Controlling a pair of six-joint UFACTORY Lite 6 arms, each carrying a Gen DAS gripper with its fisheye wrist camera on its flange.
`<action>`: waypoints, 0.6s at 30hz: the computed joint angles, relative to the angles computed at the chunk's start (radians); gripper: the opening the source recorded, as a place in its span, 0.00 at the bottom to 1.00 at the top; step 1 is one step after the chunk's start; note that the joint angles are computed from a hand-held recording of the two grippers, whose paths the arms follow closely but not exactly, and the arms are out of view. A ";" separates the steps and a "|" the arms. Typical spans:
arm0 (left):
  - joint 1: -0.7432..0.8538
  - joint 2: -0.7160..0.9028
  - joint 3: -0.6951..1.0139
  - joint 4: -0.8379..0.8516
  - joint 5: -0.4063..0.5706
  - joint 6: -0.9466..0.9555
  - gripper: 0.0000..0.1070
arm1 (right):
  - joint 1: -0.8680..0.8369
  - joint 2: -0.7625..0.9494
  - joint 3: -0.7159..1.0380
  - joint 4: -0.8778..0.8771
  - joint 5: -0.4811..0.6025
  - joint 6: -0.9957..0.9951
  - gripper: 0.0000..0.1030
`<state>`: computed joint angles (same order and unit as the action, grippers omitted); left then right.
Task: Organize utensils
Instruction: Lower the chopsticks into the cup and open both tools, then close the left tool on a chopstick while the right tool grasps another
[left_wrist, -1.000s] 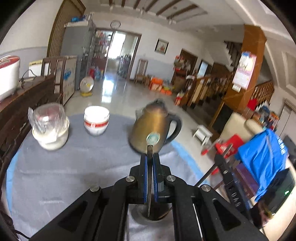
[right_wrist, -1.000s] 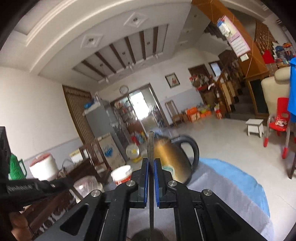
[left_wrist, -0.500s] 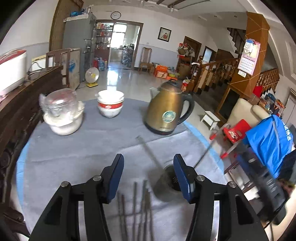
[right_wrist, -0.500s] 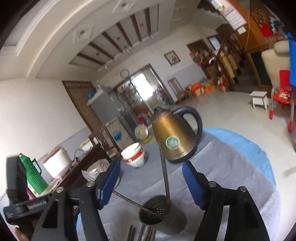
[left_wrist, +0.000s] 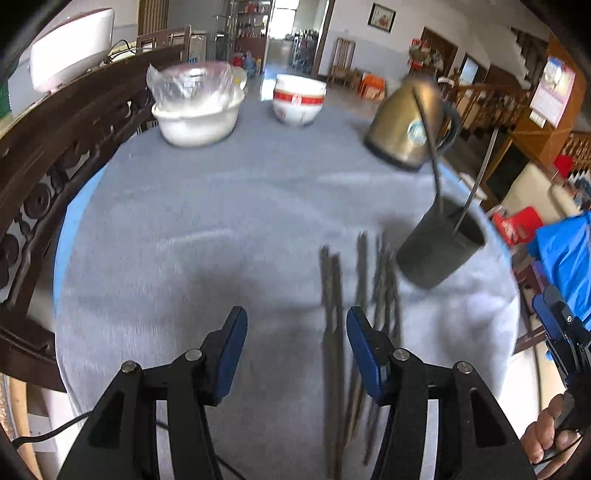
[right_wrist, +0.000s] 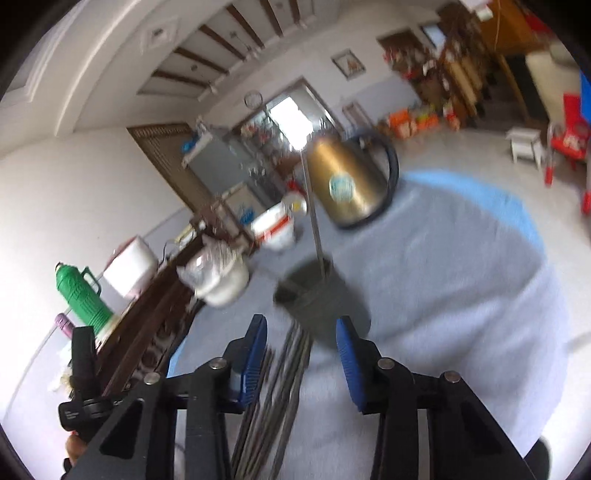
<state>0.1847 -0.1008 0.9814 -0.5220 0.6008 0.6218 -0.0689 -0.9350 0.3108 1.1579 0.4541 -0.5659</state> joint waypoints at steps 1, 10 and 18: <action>-0.004 -0.009 -0.026 0.012 -0.014 0.002 0.53 | -0.003 0.007 -0.027 0.048 0.016 -0.038 0.41; -0.045 0.043 -0.049 0.082 -0.080 -0.045 0.53 | 0.175 0.185 -0.065 0.356 -0.055 -0.306 0.41; -0.108 0.117 -0.045 0.139 -0.137 -0.104 0.53 | 0.227 0.338 -0.013 0.491 -0.078 -0.453 0.42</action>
